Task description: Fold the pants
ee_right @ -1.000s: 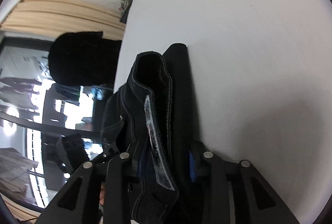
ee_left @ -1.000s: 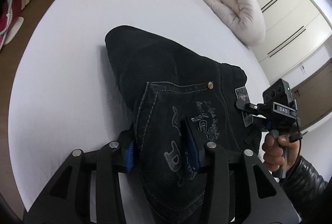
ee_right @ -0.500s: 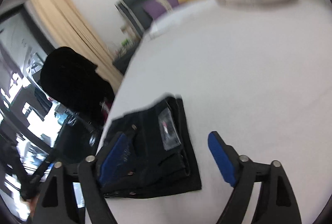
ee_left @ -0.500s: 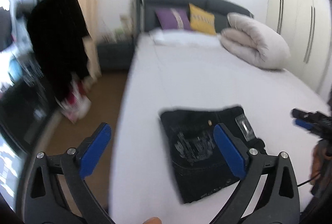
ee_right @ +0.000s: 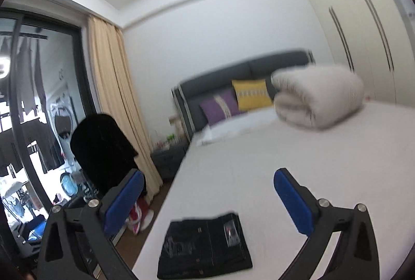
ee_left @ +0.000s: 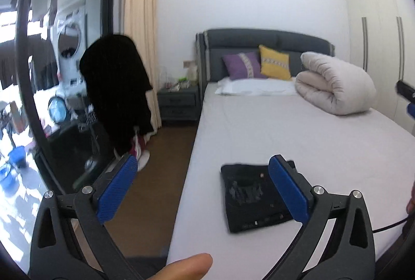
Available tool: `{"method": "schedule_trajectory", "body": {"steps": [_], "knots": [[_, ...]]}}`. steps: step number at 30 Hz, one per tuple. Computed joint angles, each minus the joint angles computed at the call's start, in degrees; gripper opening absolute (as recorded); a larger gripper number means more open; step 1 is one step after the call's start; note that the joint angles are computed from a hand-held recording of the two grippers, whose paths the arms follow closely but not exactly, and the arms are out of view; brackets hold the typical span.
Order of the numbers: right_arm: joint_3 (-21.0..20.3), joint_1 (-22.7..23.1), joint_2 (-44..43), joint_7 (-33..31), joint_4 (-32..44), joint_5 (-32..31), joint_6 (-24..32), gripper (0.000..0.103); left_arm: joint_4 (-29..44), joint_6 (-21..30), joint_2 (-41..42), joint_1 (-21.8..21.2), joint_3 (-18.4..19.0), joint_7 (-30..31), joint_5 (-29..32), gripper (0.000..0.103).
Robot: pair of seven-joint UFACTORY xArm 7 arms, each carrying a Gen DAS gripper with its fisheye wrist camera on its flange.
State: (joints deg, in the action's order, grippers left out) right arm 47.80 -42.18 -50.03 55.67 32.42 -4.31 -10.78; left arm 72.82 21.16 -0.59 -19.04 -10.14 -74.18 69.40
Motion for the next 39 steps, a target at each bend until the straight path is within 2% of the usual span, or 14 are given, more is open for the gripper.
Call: {"method": "schedule_trajectory", "body": {"steps": [3, 5, 6, 8, 9, 11, 16, 19, 21, 29, 39], "knots": [[-1.55, 3.45, -1.48, -2.02, -0.07, -1.74, 2.79, 0.103, -2.49, 0.25, -1.93, 0.03, -0.32, 4.34, -6.19, 0.103], [-0.40, 4.09, -3.62, -2.83, 0.75, -3.50, 8.25, 0.103, -3.37, 0.05, -1.71, 0.10, -0.76, 7.28, -9.99, 0.103], [-0.02, 4.39, -4.23, -2.39, 1.07, -4.22, 10.09, 0.103, -3.83, -0.20, -1.20, -0.06, -0.81, 10.55, -14.01, 0.103], [0.18, 6.31, -2.94, -2.17, 1.78, -5.99, 13.43, 0.103, -3.52, -0.27, 0.90, -0.48, -0.90, 13.92, -18.26, 0.103], [0.43, 7.62, -0.81, -2.37, 2.81, -6.77, 17.44, 0.103, -3.01, -0.22, 2.34, -0.87, -0.84, 14.92, -19.35, 0.103], [0.61, 9.09, 2.87, -1.80, 3.95, -7.51, 21.74, 0.103, -1.84, -0.21, 5.53, -2.12, -0.24, 16.78, -21.30, 0.103], [0.92, 10.72, 8.81, 1.00, 4.76, -9.75, 24.20, 0.103, -0.11, 0.95, 10.43, -5.48, 2.00, 20.69, -25.97, 0.103], [3.48, 8.56, 10.17, 2.40, 6.95, -13.21, 28.21, 0.103, 1.06, 1.76, 12.81, -6.88, 3.25, 22.83, -28.92, 0.103], [3.60, 8.42, 11.84, 3.42, 7.68, -14.44, 29.70, 0.103, 1.72, 2.12, 14.07, -7.59, 3.94, 24.13, -30.77, 0.103], [1.35, 11.41, 17.43, 7.98, 7.97, -17.72, 33.22, 0.103, 4.15, 2.28, 17.56, -9.84, 6.93, 25.64, -33.21, 0.103], [-2.78, 16.71, 21.43, 11.34, 9.02, -24.04, 35.56, 0.103, 4.66, 2.43, 18.18, -10.56, 7.89, 26.72, -34.69, 0.103]]}}
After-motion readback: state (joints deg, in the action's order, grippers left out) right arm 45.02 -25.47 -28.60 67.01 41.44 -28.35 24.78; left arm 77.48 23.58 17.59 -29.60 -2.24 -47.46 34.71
